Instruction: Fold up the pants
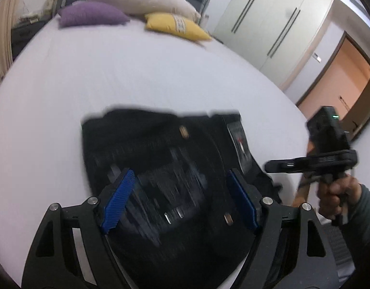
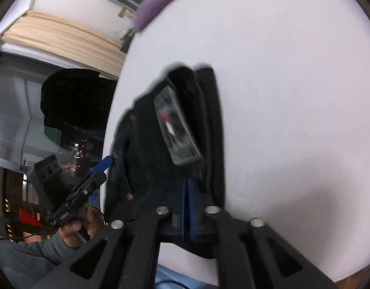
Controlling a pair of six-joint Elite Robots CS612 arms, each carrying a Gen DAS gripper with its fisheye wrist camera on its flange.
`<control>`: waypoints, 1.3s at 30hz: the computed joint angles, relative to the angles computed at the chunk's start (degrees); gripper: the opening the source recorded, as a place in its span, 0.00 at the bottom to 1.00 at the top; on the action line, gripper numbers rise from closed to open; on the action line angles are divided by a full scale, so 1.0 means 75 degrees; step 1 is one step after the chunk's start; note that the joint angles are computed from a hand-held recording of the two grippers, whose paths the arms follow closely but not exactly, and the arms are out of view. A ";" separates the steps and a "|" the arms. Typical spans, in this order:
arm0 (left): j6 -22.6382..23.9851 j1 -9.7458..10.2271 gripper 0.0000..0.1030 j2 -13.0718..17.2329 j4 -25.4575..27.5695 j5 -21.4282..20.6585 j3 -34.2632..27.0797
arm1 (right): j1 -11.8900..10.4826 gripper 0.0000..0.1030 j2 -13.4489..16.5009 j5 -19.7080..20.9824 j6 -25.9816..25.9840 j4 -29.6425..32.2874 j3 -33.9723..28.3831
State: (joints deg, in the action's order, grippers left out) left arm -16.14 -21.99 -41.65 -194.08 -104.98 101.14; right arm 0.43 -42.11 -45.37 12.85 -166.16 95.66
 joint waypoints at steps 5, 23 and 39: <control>-0.0024 0.0265 0.75 0.0435 0.1197 -0.0432 -0.1012 | 0.0243 0.40 0.0422 0.0758 -0.0149 -0.0209 -0.0930; 0.1415 -0.0099 0.75 0.0127 0.0346 -0.0526 0.0333 | 0.0031 0.53 0.0684 0.1524 -0.0091 -0.0516 -0.0251; -0.0100 0.0404 0.97 -0.0445 0.0973 -0.0373 0.0688 | -0.0324 0.73 0.0176 0.0054 0.0342 -0.0296 0.0100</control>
State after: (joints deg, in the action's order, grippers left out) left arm -16.89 -18.96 -44.99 -186.78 -107.77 106.30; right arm -2.01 -40.79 -44.97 15.41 -168.38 96.41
